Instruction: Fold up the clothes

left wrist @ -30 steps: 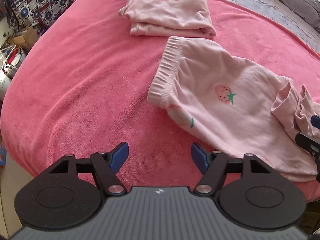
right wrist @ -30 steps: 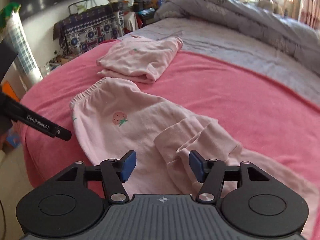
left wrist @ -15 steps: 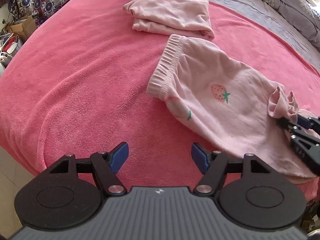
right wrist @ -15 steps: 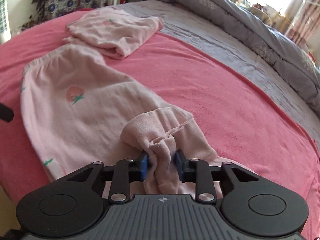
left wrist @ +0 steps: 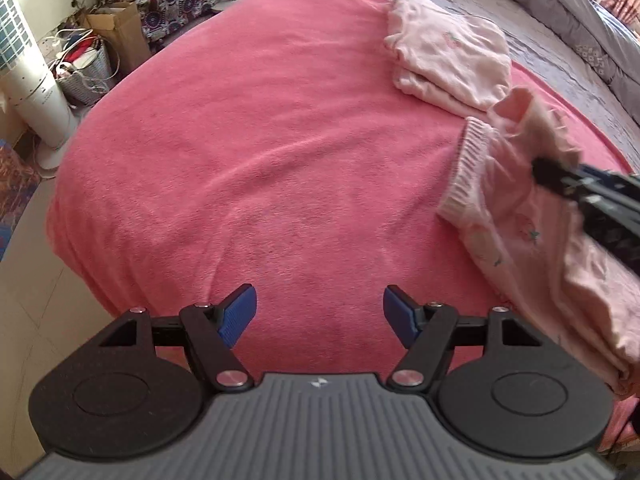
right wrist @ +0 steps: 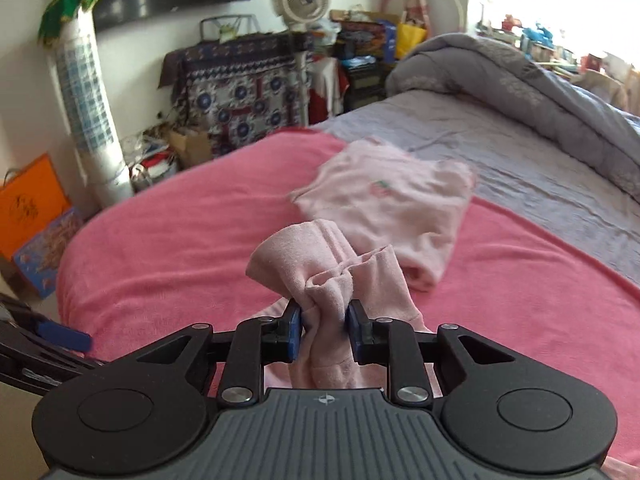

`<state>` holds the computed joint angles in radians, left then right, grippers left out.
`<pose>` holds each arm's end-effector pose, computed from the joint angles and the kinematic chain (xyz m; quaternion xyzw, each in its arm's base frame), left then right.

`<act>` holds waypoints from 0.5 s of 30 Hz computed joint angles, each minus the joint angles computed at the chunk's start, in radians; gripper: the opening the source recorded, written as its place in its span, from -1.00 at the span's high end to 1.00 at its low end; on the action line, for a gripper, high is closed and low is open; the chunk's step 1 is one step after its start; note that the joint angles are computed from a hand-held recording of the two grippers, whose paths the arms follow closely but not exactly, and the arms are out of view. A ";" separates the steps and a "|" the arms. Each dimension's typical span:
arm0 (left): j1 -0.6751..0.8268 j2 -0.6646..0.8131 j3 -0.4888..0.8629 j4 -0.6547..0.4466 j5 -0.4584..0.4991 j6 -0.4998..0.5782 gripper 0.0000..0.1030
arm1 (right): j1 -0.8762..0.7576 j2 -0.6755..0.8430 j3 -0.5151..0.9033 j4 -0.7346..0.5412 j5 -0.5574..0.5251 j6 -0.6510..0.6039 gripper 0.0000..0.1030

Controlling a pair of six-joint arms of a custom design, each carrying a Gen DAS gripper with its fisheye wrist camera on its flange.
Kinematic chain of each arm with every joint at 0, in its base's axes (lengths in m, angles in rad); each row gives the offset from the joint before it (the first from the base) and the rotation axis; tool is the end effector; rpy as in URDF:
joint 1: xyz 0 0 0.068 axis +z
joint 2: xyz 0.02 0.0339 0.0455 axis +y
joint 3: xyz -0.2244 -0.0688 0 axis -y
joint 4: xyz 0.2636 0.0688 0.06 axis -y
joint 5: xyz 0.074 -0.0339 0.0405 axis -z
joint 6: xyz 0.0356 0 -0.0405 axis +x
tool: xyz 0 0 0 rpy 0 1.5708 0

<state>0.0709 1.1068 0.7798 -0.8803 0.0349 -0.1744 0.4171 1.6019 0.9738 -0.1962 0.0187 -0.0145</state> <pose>0.2270 0.0149 0.1839 -0.1172 0.9764 -0.0265 0.1796 0.3202 0.1412 0.1510 -0.1960 0.9102 0.0644 0.3590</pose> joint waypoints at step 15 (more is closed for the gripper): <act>-0.152 0.104 0.140 0.157 0.145 0.019 -0.38 | -0.315 -0.465 -0.195 -0.349 -0.207 -0.069 -0.36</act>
